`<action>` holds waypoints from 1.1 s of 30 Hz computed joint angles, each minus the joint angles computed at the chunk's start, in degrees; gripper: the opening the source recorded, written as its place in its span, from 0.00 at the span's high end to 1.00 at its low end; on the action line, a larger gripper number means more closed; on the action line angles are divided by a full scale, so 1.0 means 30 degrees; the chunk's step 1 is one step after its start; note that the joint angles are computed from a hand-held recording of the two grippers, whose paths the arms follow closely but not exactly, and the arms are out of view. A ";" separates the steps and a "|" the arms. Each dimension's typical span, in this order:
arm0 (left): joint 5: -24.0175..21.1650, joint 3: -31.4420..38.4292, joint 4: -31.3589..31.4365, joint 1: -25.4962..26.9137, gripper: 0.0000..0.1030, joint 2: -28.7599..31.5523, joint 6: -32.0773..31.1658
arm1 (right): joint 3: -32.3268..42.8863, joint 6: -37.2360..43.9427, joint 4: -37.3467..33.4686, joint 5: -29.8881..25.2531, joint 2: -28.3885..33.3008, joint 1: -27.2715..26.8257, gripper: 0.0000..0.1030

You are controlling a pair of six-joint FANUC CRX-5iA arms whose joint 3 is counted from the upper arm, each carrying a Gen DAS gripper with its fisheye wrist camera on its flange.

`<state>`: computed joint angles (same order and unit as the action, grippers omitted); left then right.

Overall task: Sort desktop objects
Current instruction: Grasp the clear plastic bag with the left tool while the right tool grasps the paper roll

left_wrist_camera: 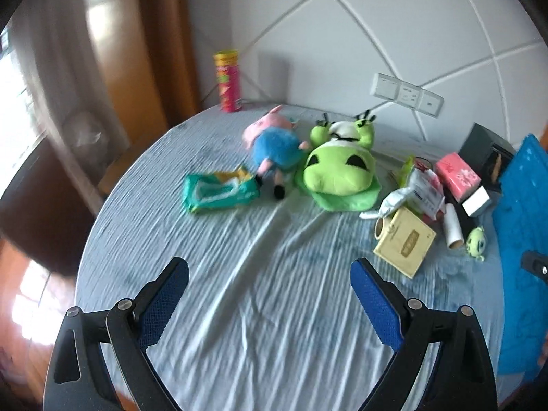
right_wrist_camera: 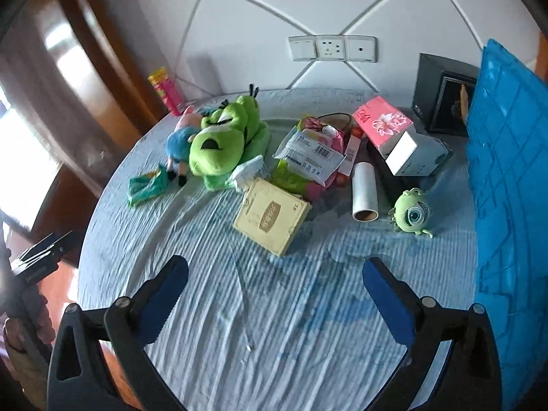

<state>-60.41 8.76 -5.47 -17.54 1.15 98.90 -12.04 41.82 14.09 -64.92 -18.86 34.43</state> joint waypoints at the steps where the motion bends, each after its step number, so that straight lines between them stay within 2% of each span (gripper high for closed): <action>1: 0.0324 0.0078 0.0470 0.0184 0.07 0.0331 -0.0973 | -0.0087 -0.0774 0.0427 0.0136 0.0150 0.0149 0.00; 3: 0.0799 0.0345 0.1456 0.0335 0.07 0.1149 -0.2721 | -0.0200 -0.2592 0.1171 0.0215 0.0600 0.0229 0.00; 6: 0.0970 0.1268 0.2755 0.0081 0.07 0.2844 -0.4766 | -0.0191 -0.3852 0.1699 -0.0051 0.1041 0.0250 0.02; 11: 0.0633 0.3861 0.3252 -0.1337 0.07 0.5800 -0.5216 | -0.0362 -0.3978 0.1002 -0.0063 0.1322 -0.0553 0.02; 13: 0.0300 0.5126 0.3143 -0.1892 0.08 0.6956 -0.4959 | -0.0388 -0.3334 0.0606 0.0120 0.1649 -0.1314 0.02; 15: -0.0094 0.6312 0.2960 -0.2318 0.08 0.7972 -0.4691 | -0.0265 -0.2416 -0.0081 0.0421 0.1972 -0.2130 0.16; 19: -0.1010 0.8478 0.2586 -0.2904 0.08 0.9713 -0.4211 | 0.0372 -0.0054 -0.1513 0.0961 0.3185 -0.4068 0.17; 20: -0.1342 0.9116 0.2502 -0.2991 0.11 1.0196 -0.4041 | 0.0577 0.0487 -0.1743 0.1007 0.3546 -0.4473 0.24; 21: -0.1731 0.9833 0.2412 -0.3080 0.13 1.0730 -0.3886 | 0.0837 0.0981 -0.2045 0.1017 0.3954 -0.4880 0.36; 23: -0.2651 1.1469 0.2254 -0.3234 0.16 1.1940 -0.3778 | 0.1364 0.1896 -0.2670 0.1025 0.4777 -0.5626 0.42; 28: -0.4003 1.4174 0.2262 -0.3434 0.17 1.4017 -0.4017 | 0.2435 0.3355 -0.3742 0.0982 0.6558 -0.6887 0.42; 31: -0.4799 1.5545 0.2198 -0.3500 0.28 1.5054 -0.4133 | 0.2964 0.3981 -0.3912 0.1073 0.7627 -0.7361 0.42; 33: -0.5405 1.6483 0.2413 -0.3446 0.31 1.5831 -0.4126 | 0.3275 0.4209 -0.3952 0.1116 0.8254 -0.7559 0.42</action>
